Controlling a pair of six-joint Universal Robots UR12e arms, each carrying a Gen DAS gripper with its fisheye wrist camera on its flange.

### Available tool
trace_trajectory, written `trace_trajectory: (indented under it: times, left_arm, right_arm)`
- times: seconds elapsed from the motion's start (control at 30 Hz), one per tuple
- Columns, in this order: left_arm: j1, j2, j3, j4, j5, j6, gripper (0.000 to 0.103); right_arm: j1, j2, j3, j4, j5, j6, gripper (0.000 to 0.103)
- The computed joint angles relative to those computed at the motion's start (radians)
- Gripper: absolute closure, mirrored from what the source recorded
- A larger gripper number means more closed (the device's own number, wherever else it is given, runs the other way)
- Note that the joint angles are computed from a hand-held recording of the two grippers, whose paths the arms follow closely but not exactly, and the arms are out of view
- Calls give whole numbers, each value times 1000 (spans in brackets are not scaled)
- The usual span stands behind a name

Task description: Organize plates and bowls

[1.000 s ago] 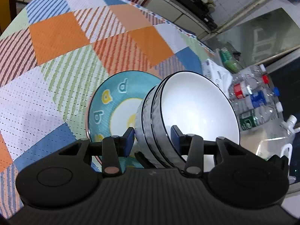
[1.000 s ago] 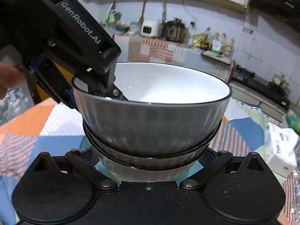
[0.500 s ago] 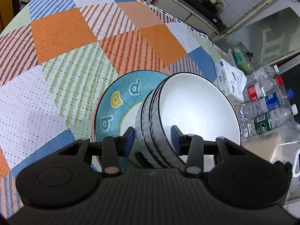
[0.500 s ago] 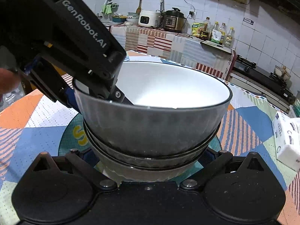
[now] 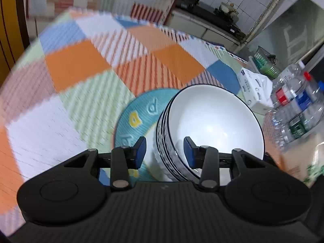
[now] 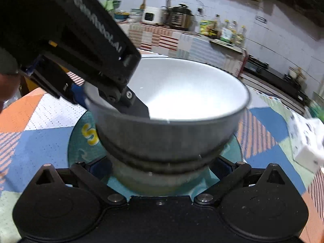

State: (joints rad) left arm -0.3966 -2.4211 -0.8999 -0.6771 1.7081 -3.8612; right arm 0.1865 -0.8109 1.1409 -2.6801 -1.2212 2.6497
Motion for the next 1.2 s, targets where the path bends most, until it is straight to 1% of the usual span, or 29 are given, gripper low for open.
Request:
trace_trajectory:
  times: [0.1, 0.17, 0.27, 0.33, 0.37, 0.5, 0.53, 0.57, 0.63, 0.7, 0.8, 0.83, 0.9, 0.97, 1.03, 1.1, 1.2]
  left_arm:
    - [-19, 21, -25, 38, 80, 34, 62]
    - [-29, 40, -48, 59, 122, 41, 61]
    - [-40, 71, -81, 78, 162, 47, 60]
    - [-47, 92, -97, 73, 180, 55, 58]
    - [-50, 103, -105, 64, 190, 58, 58]
    - [-68, 138, -120, 21, 237, 84, 54]
    - [-72, 145, -116, -6, 244, 85, 53]
    - [-76, 151, -107, -45, 252, 89, 53]
    - [-86, 161, -99, -86, 278, 95, 51]
    - [-95, 173, -97, -118, 293, 104, 48]
    - [-102, 195, -105, -146, 284, 83, 47]
    - [-106, 200, -109, -151, 284, 77, 46]
    - [-115, 207, -112, -166, 307, 69, 43]
    - [-125, 215, -117, -179, 329, 60, 40]
    - [-130, 224, -128, -178, 326, 51, 40]
    - [-135, 235, -144, -168, 319, 39, 34]
    - [-145, 246, -157, -169, 331, 33, 31]
  right_arm:
    - [-14, -35, 38, 2, 42, 24, 1]
    - [-21, -56, 68, -34, 44, 48, 1]
    - [-25, -77, 110, -139, -4, 116, 0]
    - [-29, -86, 114, -132, -39, 164, 0]
    - [-31, -94, 121, -124, -53, 190, 0]
    - [-31, -108, 92, -63, -127, 306, 0]
    - [-31, -116, 88, -55, -145, 331, 0]
    - [-32, -121, 87, -57, -154, 354, 0]
    - [-41, -141, 98, -86, -131, 384, 0]
    - [-43, -158, 94, -79, -112, 390, 0]
    - [-41, -186, 106, -82, -127, 383, 0]
    - [-42, -198, 113, -82, -127, 376, 0]
    - [-44, -221, 124, -65, -116, 350, 0]
    - [-44, -238, 120, -7, -108, 307, 1]
    - [-46, -257, 130, 23, -93, 289, 1]
    - [-45, -275, 145, 36, -96, 268, 1]
    - [-43, -299, 155, 87, -103, 245, 1]
